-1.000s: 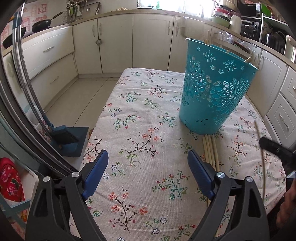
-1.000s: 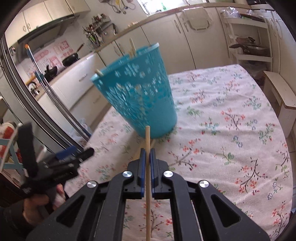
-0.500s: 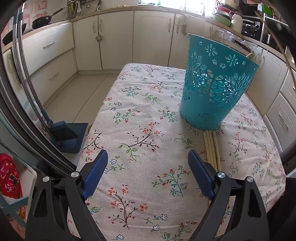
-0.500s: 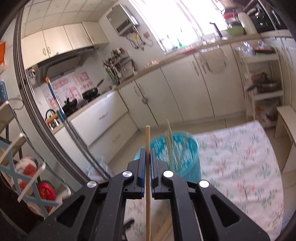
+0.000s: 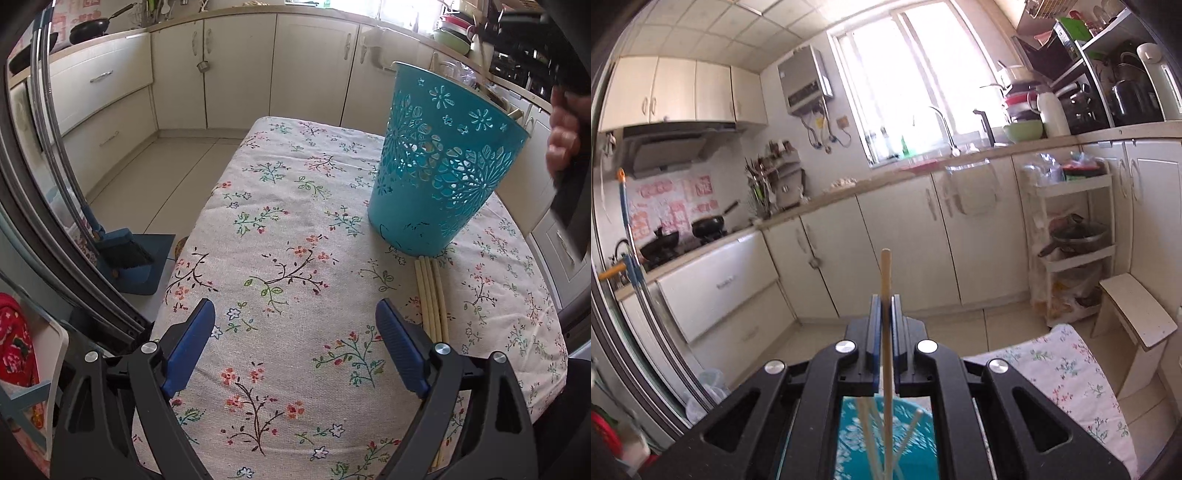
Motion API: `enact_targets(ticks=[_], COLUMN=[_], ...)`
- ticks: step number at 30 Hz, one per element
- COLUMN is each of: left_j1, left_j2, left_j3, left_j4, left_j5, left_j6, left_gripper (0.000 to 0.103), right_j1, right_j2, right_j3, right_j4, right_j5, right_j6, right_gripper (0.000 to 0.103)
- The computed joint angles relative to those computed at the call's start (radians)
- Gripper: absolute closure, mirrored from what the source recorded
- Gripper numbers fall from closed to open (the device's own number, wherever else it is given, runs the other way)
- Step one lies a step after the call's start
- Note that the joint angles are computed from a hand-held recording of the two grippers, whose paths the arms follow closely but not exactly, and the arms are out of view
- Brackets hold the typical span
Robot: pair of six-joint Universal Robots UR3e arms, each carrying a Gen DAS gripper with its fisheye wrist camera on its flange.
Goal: Organize utensils
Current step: 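Drop the stick into the teal cup and open the right tool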
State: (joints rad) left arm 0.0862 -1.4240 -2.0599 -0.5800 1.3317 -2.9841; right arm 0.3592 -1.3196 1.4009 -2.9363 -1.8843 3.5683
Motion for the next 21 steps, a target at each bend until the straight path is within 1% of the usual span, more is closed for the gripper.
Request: enact_targets(ticks=[5,9,12,15,17,21], left_j1=[0.002,0.001,0.003,0.000,-0.002,-0.007], left_j2=[-0.007,0.003,0.014,0.026,0.035,0.055], left_j3=[0.000,-0.002,-0.006,-0.013,-0.017,-0.028], left_j4=[-0.001,-0.003,-0.007,-0.012,-0.018,-0.026], left_j5=[-0.001,-0.001,-0.002,0.000,0.001,0.003], left_j6=[-0.004,-0.006,-0.008,-0.007,-0.003,0.005], left_gripper=[0.018,0.018,0.018,0.018,0.018,0.018], right_j1=[-0.002,0.023,0.047,0.092,0.114,0.114], right_j2=[-0.070,-0.169,-0.243,-0.333,-0.344,-0.291], right_j3=[0.127,0.224,0.312,0.446,0.496,0.540], right_j4=[0.004,0.023,0.031,0.100,0.158,0.254], right_j5=[0.032,0.023,0.010,0.010,0.041,0.171], right_j6=[-0.010,-0.009,0.032,0.112,0.153,0.209], right_gripper=[0.097,0.094,0.092,0.092,0.092,0.092])
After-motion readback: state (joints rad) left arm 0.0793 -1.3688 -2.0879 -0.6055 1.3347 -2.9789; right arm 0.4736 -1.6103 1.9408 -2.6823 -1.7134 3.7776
